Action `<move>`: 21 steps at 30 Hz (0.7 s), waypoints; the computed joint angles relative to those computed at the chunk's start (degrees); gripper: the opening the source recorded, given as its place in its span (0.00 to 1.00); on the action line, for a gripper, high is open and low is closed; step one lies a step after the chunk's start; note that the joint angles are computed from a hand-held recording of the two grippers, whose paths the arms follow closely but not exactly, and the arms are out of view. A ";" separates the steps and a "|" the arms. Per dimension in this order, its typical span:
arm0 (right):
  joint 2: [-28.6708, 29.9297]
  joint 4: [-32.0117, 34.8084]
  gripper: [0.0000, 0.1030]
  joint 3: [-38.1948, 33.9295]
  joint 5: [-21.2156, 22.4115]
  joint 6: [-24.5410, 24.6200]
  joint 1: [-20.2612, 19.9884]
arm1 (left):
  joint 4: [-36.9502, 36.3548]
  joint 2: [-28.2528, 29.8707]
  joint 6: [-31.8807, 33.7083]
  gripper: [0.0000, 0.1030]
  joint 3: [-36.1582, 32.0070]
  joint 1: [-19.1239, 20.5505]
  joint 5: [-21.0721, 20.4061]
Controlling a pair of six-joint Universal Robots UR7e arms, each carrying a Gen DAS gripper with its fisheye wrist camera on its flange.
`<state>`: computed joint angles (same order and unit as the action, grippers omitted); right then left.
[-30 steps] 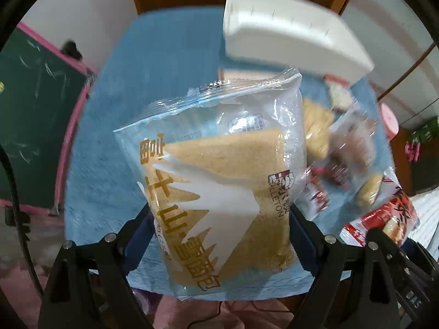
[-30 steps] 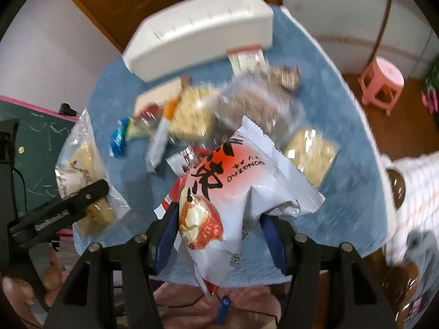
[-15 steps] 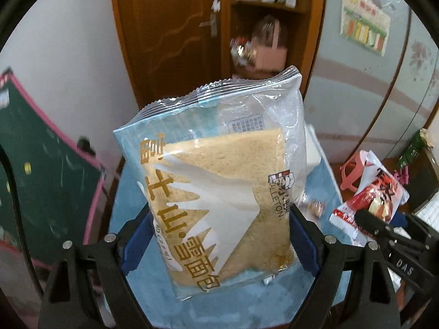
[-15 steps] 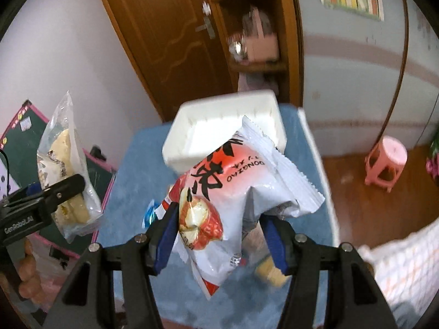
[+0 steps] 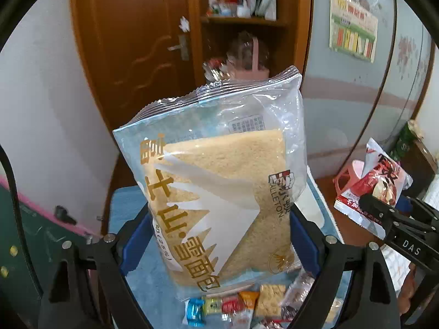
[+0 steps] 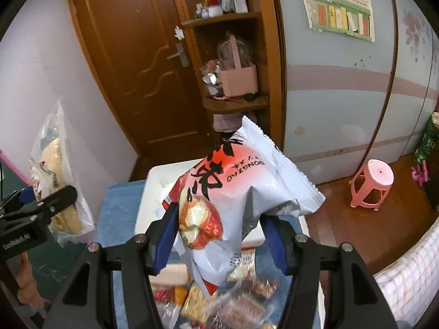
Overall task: Organize snacks
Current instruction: 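Lift both bags and carry them over the white bin with both tools, then open both tools to drop the bags into the bin and withdraw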
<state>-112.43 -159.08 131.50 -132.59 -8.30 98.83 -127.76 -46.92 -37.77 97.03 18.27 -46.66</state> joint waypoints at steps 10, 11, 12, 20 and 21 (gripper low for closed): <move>13.90 -5.18 0.61 -2.75 -1.02 0.20 -9.72 | -7.36 12.66 10.51 0.89 -7.77 10.59 -6.29; 14.64 -5.99 0.62 -2.49 -0.84 -0.19 -10.27 | -7.37 13.28 11.09 0.90 -8.56 11.39 -7.50; 15.41 -6.98 0.62 -2.21 -0.34 -1.05 -11.13 | -7.35 13.82 11.28 0.92 -9.17 12.11 -8.93; 14.58 -3.60 0.99 -0.73 12.15 -1.75 -17.34 | -9.60 14.67 10.72 1.00 -9.73 14.76 -13.26; 14.68 -5.61 1.00 -0.04 11.69 -2.26 -17.09 | -10.65 13.96 10.95 1.00 -8.65 14.29 -12.43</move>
<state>-97.75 -164.68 131.46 -120.90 -10.56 81.75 -138.42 -32.96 -26.82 88.38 32.56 -59.09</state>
